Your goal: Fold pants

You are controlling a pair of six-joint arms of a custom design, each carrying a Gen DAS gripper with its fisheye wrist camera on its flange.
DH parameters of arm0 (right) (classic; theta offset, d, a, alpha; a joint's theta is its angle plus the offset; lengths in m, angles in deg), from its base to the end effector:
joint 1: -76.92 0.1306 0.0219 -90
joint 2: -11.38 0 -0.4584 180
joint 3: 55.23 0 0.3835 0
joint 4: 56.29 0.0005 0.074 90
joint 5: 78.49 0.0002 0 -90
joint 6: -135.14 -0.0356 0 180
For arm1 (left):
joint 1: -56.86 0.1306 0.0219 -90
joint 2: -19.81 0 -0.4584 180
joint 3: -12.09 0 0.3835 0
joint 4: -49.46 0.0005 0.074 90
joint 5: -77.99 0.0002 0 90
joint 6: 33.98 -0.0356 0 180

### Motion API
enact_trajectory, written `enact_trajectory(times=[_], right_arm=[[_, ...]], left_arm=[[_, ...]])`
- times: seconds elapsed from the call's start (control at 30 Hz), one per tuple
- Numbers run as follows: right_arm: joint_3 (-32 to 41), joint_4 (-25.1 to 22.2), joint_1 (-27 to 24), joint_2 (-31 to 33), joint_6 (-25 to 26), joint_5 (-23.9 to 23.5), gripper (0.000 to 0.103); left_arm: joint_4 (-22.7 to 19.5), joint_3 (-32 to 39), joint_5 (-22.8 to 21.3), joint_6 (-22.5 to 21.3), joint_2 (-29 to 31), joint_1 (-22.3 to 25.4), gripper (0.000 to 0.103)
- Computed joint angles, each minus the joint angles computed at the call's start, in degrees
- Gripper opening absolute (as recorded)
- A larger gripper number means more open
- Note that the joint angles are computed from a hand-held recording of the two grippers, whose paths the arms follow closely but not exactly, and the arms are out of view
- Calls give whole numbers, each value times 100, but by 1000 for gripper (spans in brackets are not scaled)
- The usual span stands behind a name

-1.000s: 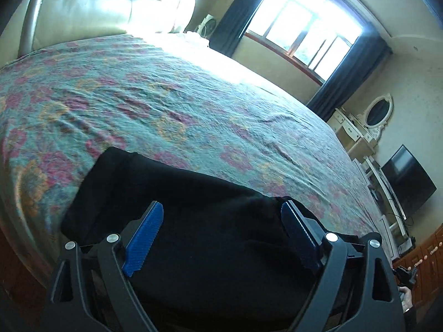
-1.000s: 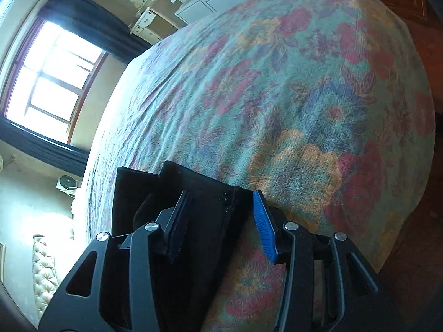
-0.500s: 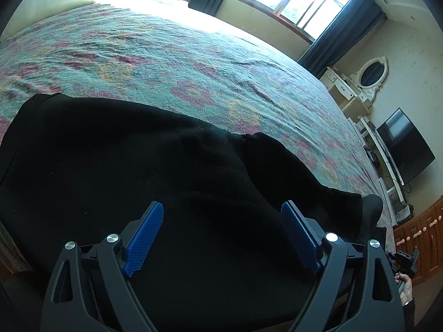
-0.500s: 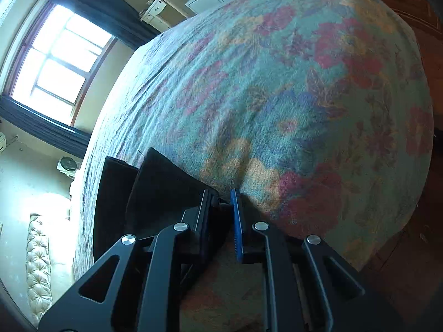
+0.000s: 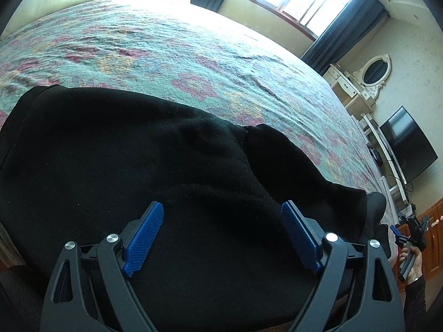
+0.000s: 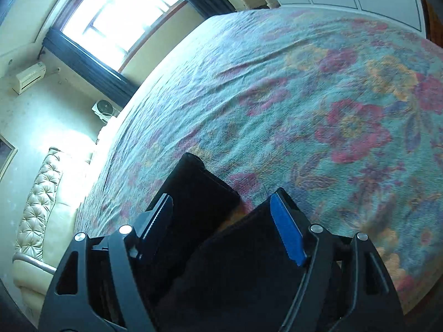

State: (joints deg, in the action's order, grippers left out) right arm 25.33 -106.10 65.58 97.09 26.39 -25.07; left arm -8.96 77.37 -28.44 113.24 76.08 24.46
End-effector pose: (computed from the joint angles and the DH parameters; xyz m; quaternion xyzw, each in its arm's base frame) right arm 0.4240 -0.0639 0.4692 0.1438 0.8989 0.3171 0.2659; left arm 0.1878 -0.1078 0.4896 -0.2479 0.8960 -0.1469 0.3380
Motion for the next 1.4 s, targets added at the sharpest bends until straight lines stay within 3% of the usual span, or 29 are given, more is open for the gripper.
enact_trajectory(times=[0.13, 0.2, 0.4, 0.67, 0.8, 0.97, 1.07, 1.23, 1.3, 1.4], right_arm=[[249, -223, 303, 452, -431, 295, 71], [370, -354, 473, 521, -354, 486, 44], [305, -478, 423, 444, -379, 468, 17], [348, -454, -95, -428, -296, -180, 10], [340, -924, -683, -732, 47, -477, 9], [-266, -1375, -1177, -912, 474, -315, 8], [-676, -1237, -1247, -938, 428, -232, 9], [-1103, -855, -1416, -1125, -289, -671, 18], [-1223, -708, -1485, -1200, -597, -901, 20], [-1300, -817, -1401, -1197, -690, -1174, 29]], left_arm=[[-51, 3, -15, 77, -32, -19, 86], [-57, -5, -28, 106, -31, -32, 86], [-89, 21, -123, 141, 56, -110, 86], [-46, 22, -88, 174, 33, -147, 86], [110, 44, 143, 134, 10, -253, 86], [432, 223, 57, -10, 155, -792, 86], [697, 346, 205, -206, 369, -1127, 86], [1132, 460, 519, -426, 847, -1643, 86], [1413, 452, 808, -337, 1041, -1766, 86], [2123, 400, 1321, 15, 1344, -1935, 86]])
